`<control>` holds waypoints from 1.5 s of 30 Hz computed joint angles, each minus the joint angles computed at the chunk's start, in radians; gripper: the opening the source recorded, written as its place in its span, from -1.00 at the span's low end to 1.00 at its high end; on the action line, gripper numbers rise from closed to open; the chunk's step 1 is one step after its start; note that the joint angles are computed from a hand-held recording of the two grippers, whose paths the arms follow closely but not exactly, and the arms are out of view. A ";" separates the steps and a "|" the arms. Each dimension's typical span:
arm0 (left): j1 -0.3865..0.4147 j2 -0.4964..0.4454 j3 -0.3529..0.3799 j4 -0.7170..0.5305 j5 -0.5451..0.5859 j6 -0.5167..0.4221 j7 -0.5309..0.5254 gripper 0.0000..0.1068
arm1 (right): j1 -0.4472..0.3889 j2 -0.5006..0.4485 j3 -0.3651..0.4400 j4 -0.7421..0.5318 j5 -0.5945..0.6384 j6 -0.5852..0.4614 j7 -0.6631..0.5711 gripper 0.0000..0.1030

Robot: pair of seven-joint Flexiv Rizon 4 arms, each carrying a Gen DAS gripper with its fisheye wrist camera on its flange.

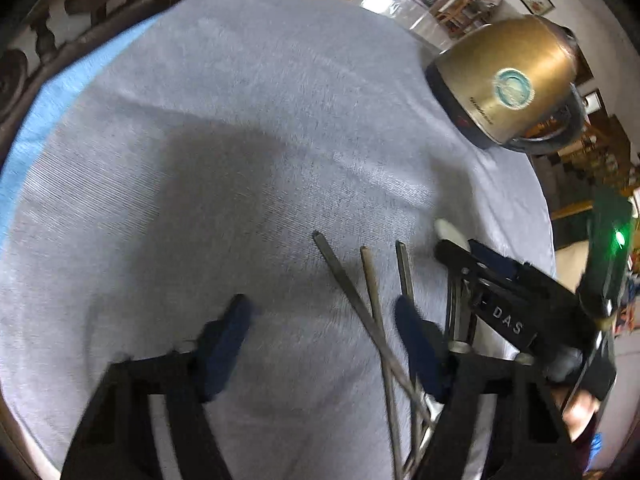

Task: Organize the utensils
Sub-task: 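Grasp a chopstick with the left gripper while the right gripper grasps a white spoon, then lower the chopstick and white spoon into the dark cup with both grippers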

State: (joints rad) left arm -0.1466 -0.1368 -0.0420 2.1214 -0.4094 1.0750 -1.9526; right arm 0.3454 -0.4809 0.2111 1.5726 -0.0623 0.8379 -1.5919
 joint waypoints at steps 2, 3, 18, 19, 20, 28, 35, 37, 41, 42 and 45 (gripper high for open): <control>-0.008 -0.014 0.006 -0.021 0.045 0.006 -0.044 0.12 | -0.009 0.003 0.002 0.008 0.013 0.015 0.002 -0.36; -0.007 -0.023 -0.001 -0.030 0.036 0.003 -0.041 0.02 | -0.023 0.006 0.012 0.011 0.038 0.023 -0.006 -0.36; -0.060 -0.057 0.017 -0.095 0.215 0.048 -0.226 -0.90 | -0.276 0.253 0.102 0.111 0.657 0.004 -0.304 -0.36; -0.066 -0.044 0.021 -0.093 0.240 0.049 -0.237 -0.90 | -0.290 0.281 0.097 0.119 0.708 -0.017 -0.328 -0.36; -0.076 -0.018 0.025 -0.085 0.271 0.051 -0.253 -0.90 | -0.302 0.312 0.093 0.133 0.764 -0.034 -0.349 -0.36; -0.097 0.211 -0.014 -0.071 0.574 0.021 -0.418 -0.90 | -0.324 0.567 0.009 0.283 1.157 -0.120 -0.517 -0.36; -0.052 0.437 -0.134 -0.051 0.770 -0.036 -0.529 -0.90 | -0.250 0.782 -0.048 0.464 1.389 -0.033 -0.650 -0.36; -0.035 0.495 -0.172 -0.049 0.793 -0.055 -0.543 -0.90 | -0.222 0.832 -0.075 0.511 1.476 -0.020 -0.695 -0.36; -0.004 0.582 -0.229 -0.046 0.817 -0.059 -0.549 -0.90 | -0.167 0.885 -0.074 0.568 1.577 0.091 -0.800 -0.36; -0.005 0.601 -0.233 -0.045 0.809 -0.058 -0.540 -0.90 | -0.153 0.887 -0.072 0.575 1.581 0.109 -0.809 -0.36; 0.007 0.645 -0.243 -0.033 0.789 -0.044 -0.520 -0.90 | -0.116 0.889 -0.050 0.594 1.581 0.199 -0.841 -0.36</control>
